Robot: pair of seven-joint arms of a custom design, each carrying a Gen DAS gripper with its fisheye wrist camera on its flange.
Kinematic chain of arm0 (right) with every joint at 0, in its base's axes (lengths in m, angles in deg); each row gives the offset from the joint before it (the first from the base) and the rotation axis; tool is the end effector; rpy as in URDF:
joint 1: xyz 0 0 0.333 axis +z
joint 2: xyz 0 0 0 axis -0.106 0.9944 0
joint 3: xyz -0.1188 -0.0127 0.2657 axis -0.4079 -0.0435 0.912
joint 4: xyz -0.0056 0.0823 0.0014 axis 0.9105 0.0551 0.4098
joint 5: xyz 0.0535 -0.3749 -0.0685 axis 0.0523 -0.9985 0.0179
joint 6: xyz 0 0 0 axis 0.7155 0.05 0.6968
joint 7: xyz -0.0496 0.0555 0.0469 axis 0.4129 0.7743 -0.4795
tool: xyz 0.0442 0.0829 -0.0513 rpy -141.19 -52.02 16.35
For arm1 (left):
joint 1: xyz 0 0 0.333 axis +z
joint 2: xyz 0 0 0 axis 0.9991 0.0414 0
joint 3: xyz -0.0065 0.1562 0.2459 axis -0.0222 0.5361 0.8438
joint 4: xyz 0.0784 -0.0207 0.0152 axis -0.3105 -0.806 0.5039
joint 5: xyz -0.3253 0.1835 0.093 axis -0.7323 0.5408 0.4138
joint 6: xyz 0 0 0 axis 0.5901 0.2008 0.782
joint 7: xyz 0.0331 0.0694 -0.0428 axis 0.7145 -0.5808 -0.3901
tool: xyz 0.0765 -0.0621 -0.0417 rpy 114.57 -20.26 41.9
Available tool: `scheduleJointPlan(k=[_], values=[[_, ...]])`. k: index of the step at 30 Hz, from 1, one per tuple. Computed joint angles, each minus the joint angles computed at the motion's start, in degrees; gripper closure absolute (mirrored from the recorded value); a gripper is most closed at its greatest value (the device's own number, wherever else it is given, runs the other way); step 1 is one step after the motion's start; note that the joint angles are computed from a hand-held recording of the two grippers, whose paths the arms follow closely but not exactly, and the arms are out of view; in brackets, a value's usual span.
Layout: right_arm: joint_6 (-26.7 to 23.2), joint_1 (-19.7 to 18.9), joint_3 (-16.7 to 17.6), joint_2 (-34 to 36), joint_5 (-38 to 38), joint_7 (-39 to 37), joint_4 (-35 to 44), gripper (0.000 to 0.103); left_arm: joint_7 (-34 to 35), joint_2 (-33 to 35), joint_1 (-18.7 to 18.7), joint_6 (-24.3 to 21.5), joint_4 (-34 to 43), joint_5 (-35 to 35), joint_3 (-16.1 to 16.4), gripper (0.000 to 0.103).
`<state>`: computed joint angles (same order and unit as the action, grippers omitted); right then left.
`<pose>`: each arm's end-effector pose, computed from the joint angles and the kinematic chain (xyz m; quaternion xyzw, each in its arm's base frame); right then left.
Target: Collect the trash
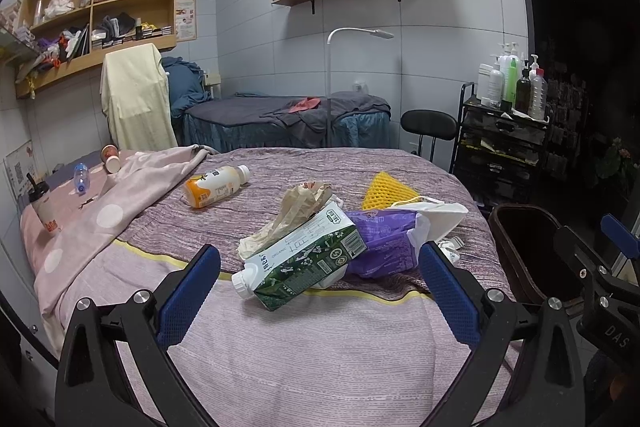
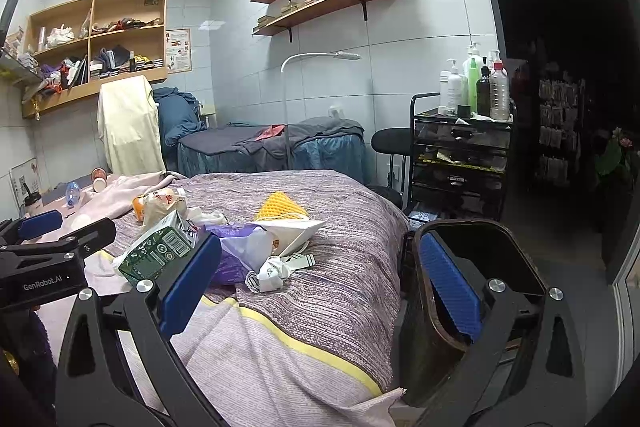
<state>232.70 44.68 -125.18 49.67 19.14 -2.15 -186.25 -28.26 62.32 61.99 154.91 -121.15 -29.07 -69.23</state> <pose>0.6455 0.1608 0.5095 -0.5491 0.5845 -0.3858 0.4560 0.6576 -0.3346 0.5333 -0.5887 0.6041 -0.3670 0.3923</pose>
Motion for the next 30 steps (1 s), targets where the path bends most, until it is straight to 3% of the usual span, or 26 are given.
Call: scheduleJointPlan(k=[6, 30], values=[[-0.9, 1.4, -1.9, 0.5, -0.9, 1.7, 0.3, 0.005, 0.0, -0.1, 0.0, 0.2, -0.2, 0.0, 0.0, 0.006], [-1.3, 1.2, -1.9, 0.4, -4.0, 5.0, -0.2, 0.005, -0.1, -0.3, 0.1, 0.2, -0.8, 0.2, -0.1, 0.006]])
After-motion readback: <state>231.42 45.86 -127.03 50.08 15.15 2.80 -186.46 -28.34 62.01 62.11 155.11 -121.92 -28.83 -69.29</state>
